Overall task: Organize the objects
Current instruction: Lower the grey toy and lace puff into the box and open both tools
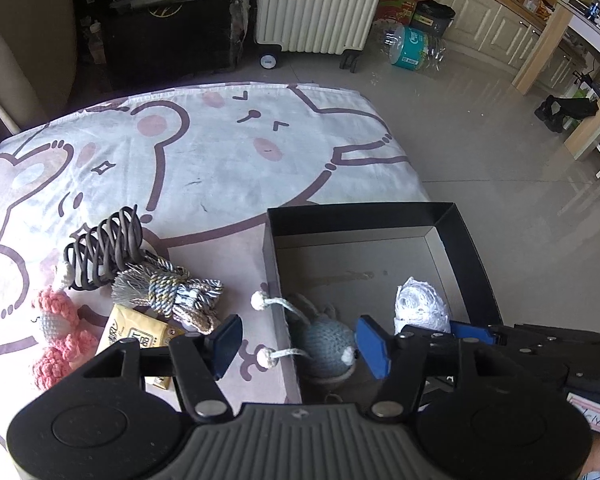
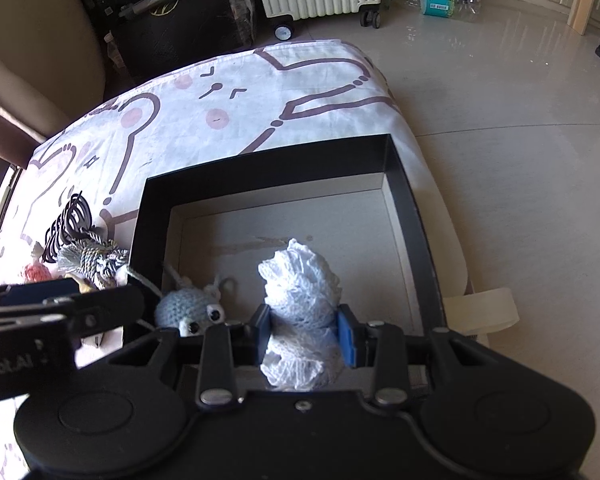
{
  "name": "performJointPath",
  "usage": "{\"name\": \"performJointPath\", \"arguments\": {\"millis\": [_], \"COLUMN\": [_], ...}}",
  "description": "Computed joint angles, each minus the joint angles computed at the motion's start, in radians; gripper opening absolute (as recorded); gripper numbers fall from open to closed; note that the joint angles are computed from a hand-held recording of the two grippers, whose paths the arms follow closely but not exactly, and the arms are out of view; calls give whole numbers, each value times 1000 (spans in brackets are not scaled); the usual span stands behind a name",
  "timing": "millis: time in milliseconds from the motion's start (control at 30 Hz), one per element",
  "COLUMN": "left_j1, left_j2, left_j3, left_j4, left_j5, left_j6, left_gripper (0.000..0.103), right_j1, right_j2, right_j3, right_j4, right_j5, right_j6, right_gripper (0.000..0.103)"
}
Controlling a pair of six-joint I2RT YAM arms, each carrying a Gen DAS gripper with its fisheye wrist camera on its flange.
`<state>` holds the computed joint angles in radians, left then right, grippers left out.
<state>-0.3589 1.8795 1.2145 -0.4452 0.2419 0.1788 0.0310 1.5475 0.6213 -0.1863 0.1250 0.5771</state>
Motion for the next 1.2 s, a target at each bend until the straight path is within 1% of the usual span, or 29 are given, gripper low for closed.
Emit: {"name": "performJointPath", "arguments": {"millis": [333, 433, 533, 600, 633, 700, 733, 867, 1000, 1200], "left_j1": [81, 90, 91, 86, 84, 78, 75, 60, 54, 49], "left_j2": [0, 4, 7, 8, 8, 7, 4, -11, -34, -75], "left_j3": [20, 23, 23, 23, 22, 20, 17, 0, -20, -49], "left_j4": [-18, -19, -19, -19, -19, -20, -18, -8, 0, 5], "left_j5": [16, 17, 16, 12, 11, 13, 13, 10, 7, -2], "left_j6": [38, 47, 53, 57, 58, 60, 60, 60, 61, 76], "left_gripper": [64, 64, 64, 64, 64, 64, 65, 65, 65, 66], "right_j1": [47, 57, 64, 79, 82, 70, 62, 61, 62, 88], "right_j2": [136, 167, 176, 182, 178, 151, 134, 67, -14, -129], "right_j3": [77, 100, 107, 122, 123, 104, 96, 75, 52, 37], "right_j4": [-9, -7, 12, -11, -17, -9, -9, -41, -77, -154], "right_j5": [39, 21, -23, -5, 2, 0, 0, 38, 43, 106], "right_j6": [8, 10, -4, -2, -4, 19, 34, 53, 69, 101], "right_gripper": [36, 36, 39, 42, 43, 51, 52, 52, 52, 53]}}
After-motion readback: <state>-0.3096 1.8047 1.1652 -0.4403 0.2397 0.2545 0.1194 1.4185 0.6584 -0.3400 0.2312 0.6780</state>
